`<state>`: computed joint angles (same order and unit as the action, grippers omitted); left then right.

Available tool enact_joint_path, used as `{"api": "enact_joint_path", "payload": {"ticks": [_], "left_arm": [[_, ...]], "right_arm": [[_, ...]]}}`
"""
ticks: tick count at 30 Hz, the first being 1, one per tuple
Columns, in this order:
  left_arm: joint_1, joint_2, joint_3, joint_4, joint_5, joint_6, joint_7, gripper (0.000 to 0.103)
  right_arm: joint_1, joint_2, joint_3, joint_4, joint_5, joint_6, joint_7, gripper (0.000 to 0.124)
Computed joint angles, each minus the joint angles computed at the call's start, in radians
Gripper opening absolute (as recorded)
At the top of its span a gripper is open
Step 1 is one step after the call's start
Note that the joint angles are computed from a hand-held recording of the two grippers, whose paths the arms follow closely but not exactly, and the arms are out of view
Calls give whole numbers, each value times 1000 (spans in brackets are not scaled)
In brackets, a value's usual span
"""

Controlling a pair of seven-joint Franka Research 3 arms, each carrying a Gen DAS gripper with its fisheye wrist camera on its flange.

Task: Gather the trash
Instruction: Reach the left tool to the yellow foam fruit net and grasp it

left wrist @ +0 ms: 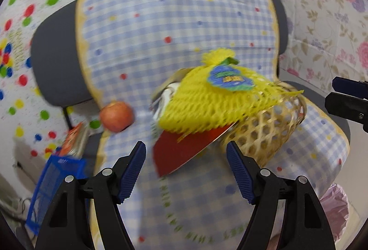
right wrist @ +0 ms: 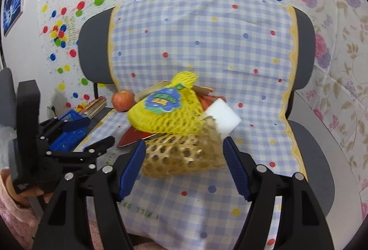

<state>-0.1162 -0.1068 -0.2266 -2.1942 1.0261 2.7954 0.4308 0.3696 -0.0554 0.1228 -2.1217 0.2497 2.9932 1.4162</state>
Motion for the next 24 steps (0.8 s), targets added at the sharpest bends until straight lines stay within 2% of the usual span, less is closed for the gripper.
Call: {"api": "enact_joint_path", "payload": {"ticks": [3,9,15,19,21,22,23,24], "left_arm": [[-6,57,-2,56,48,16,-5,73],[-59,178,24,174,55,-52,59,73],[-100,240,63,252,108,-84,46,73],[-114,278,83,300,142,-73,40,73],[-115,292,90,319,136,-56,58,65],[-112,295,90,323,106,-46,84,47],[-110,293,91,324,73,-50,100,36],[-107,287,94,320,50,-41,99,31]], "right_arm": [[-7,6,-12,1,29,-2,-5,69],[-16,30,-22,15,85,-6,-47,69],[-24,50,-25,32,159,2,-99,70],[-29,50,-25,30,187,1,-113,70],[-30,44,-25,21,188,3,-109,70],[-31,38,-25,16,184,2,-105,70],[-31,30,-25,7,182,4,-102,70],[-31,24,-26,1,181,5,-101,70]]}}
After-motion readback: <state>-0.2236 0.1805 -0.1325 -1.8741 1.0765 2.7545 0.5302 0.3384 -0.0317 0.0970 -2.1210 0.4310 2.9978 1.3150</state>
